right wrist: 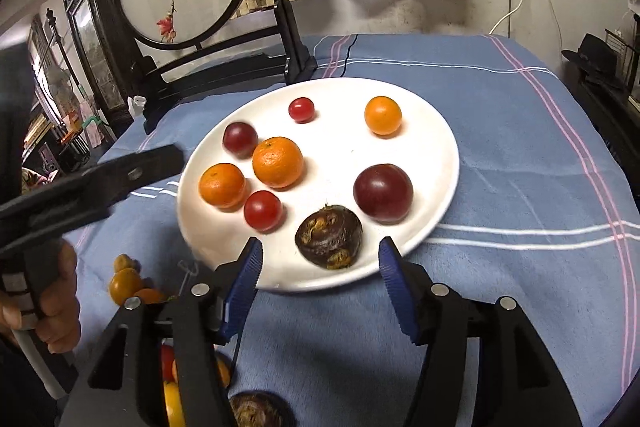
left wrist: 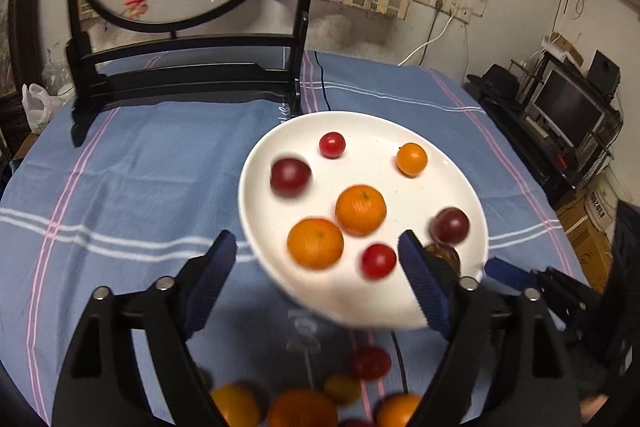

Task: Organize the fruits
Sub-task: 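Grasp a brown mangosteen with the right tool while the left tool grasps another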

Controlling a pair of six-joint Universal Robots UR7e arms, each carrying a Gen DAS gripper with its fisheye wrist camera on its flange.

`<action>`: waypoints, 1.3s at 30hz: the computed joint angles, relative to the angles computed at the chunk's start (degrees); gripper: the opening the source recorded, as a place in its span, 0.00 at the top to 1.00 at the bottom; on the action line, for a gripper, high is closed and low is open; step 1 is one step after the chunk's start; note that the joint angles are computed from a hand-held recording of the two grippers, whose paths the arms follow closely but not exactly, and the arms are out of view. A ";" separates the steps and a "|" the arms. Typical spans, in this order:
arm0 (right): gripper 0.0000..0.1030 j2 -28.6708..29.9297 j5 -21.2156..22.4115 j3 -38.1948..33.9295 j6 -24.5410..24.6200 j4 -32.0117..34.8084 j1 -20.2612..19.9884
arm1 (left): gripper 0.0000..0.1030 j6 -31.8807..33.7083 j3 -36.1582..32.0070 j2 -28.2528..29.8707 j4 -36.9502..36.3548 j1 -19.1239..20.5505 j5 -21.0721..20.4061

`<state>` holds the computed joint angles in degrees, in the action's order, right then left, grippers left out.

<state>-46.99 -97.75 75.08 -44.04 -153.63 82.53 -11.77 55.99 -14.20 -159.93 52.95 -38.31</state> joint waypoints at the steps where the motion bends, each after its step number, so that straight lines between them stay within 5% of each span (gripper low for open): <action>1: 0.41 -0.72 0.25 0.83 0.05 -0.19 -0.13 | 0.17 -0.12 2.30 -1.00 -1.43 -0.35 -0.03; 6: 0.28 -4.69 0.39 6.02 -0.96 -1.20 -0.96 | 0.13 -1.62 13.72 -5.57 -7.03 -2.05 -0.38; 16: 0.28 -11.83 -4.46 19.69 -10.24 -8.04 -1.71 | 0.10 -2.18 27.87 -10.20 -20.60 -2.96 -0.44; 24: 0.30 -11.53 -7.92 22.98 -11.53 -10.47 -1.16 | 0.10 -5.54 29.25 -11.62 -19.49 -2.07 -1.93; 31: 0.50 -8.10 -11.24 21.55 -12.84 -13.58 -0.02 | 0.11 -4.25 29.09 -11.44 -18.41 -2.32 -3.18; 33: 0.57 -7.33 -11.04 21.05 -12.86 -14.01 0.27 | 0.10 -4.95 29.29 -11.71 -17.30 -2.16 -4.88; 39: 0.58 -7.50 -8.00 20.03 -9.86 -11.83 -0.41 | 0.10 -1.87 28.86 -10.70 -16.68 -2.97 -3.61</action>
<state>-54.49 -105.75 95.11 -53.90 -165.46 82.12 -13.64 84.85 -24.89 -176.61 49.98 -41.92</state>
